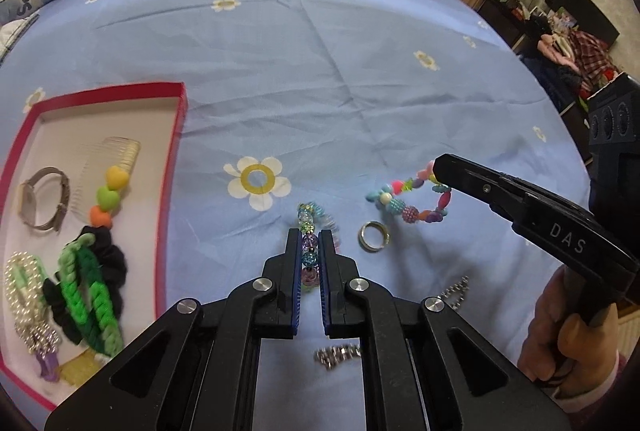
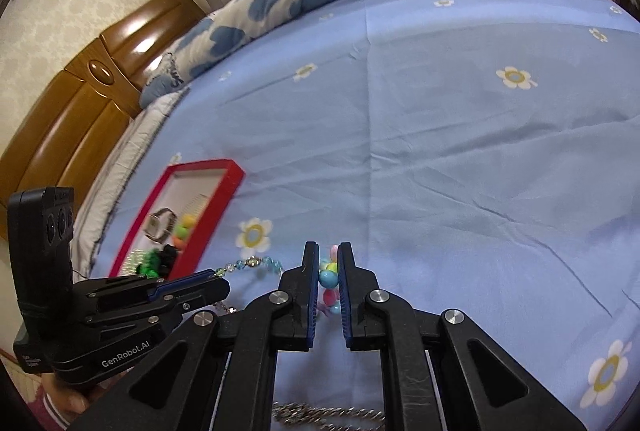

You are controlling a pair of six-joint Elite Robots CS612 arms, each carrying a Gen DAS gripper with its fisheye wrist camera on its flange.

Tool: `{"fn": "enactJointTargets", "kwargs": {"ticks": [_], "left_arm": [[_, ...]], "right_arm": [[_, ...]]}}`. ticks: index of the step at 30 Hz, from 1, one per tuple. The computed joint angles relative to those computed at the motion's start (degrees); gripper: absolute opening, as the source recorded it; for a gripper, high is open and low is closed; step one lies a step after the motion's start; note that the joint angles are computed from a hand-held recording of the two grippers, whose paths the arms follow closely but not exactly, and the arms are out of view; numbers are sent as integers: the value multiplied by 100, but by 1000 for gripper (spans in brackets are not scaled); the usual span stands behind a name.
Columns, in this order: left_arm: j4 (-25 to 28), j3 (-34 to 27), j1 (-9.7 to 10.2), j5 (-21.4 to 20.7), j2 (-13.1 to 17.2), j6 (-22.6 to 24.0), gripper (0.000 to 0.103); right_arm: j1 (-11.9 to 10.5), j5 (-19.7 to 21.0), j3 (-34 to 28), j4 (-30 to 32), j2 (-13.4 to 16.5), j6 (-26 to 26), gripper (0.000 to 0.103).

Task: Organize jewelry
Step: 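Grasp the pastel beaded bracelet with the left tool while the right tool grasps its other end, then carry the beaded bracelet into the tray and open both tools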

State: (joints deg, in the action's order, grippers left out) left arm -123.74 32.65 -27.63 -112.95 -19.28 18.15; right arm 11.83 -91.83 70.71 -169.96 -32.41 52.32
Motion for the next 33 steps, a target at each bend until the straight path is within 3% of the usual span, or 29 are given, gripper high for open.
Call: {"fn": "enactJointTargets", "kwargs": {"ticks": [17, 33], "left_arm": [[-770, 701, 274, -286, -450, -424, 6], [-1130, 722, 572, -173, -460, -1062, 6]], "right_arm": [[199, -47, -282, -282, -37, -272, 9], [370, 639, -1541, -38, 548, -667, 9]]}}
